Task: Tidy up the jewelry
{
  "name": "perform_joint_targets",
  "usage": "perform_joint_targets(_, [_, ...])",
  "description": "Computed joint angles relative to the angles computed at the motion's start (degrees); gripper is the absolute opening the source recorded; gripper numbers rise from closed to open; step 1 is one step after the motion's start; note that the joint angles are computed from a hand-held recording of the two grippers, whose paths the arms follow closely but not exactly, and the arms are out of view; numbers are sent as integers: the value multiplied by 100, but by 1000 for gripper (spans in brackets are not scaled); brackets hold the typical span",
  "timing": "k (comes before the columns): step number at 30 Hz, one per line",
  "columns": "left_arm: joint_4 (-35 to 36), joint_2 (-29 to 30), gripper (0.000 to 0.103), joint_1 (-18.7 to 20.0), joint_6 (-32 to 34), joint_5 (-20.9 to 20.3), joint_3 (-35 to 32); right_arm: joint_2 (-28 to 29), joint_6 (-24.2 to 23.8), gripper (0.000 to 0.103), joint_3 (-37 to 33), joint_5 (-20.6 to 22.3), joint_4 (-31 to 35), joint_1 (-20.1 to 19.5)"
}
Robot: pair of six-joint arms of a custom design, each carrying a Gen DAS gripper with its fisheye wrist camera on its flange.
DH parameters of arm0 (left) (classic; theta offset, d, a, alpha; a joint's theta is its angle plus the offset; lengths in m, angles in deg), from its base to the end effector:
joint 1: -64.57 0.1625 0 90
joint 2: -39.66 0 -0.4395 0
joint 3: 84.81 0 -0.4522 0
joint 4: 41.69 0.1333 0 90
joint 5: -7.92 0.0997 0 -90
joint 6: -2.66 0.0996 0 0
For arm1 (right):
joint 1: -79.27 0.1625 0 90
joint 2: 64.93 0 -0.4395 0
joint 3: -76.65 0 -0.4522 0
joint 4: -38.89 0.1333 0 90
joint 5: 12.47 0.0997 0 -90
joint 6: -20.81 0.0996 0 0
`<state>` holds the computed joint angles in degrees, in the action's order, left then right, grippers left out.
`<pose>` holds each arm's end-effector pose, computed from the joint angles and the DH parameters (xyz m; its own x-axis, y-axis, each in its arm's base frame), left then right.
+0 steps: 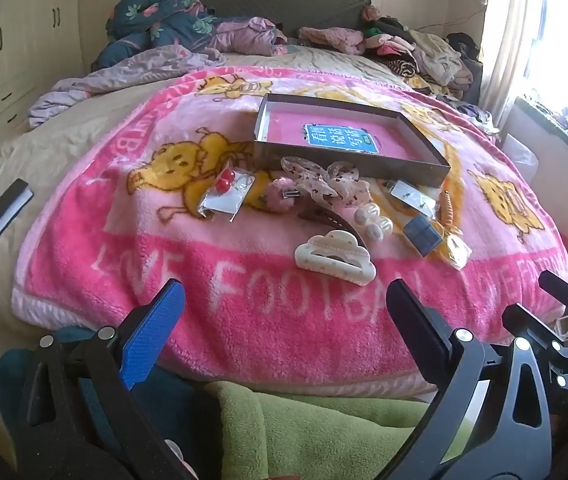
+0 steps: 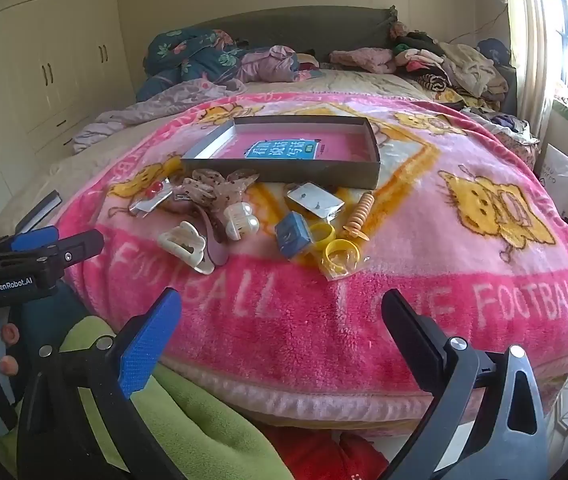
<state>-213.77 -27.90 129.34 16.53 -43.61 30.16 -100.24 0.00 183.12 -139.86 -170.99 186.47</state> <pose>-0.0792 -0.6261 0.2284 -0.7500 0.1916 -0.6331 0.5463 0.7190 -0.4296 0.2558 -0.5802 0.0113 -0.7663 -0.0360 0.6415 -0.5000 0.6605 -0.5601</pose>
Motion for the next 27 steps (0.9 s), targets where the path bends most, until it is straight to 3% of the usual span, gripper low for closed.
perform_joint_targets(27, [-63,12,93,-8,47,24,11,8,44,97,-20,13,27,1])
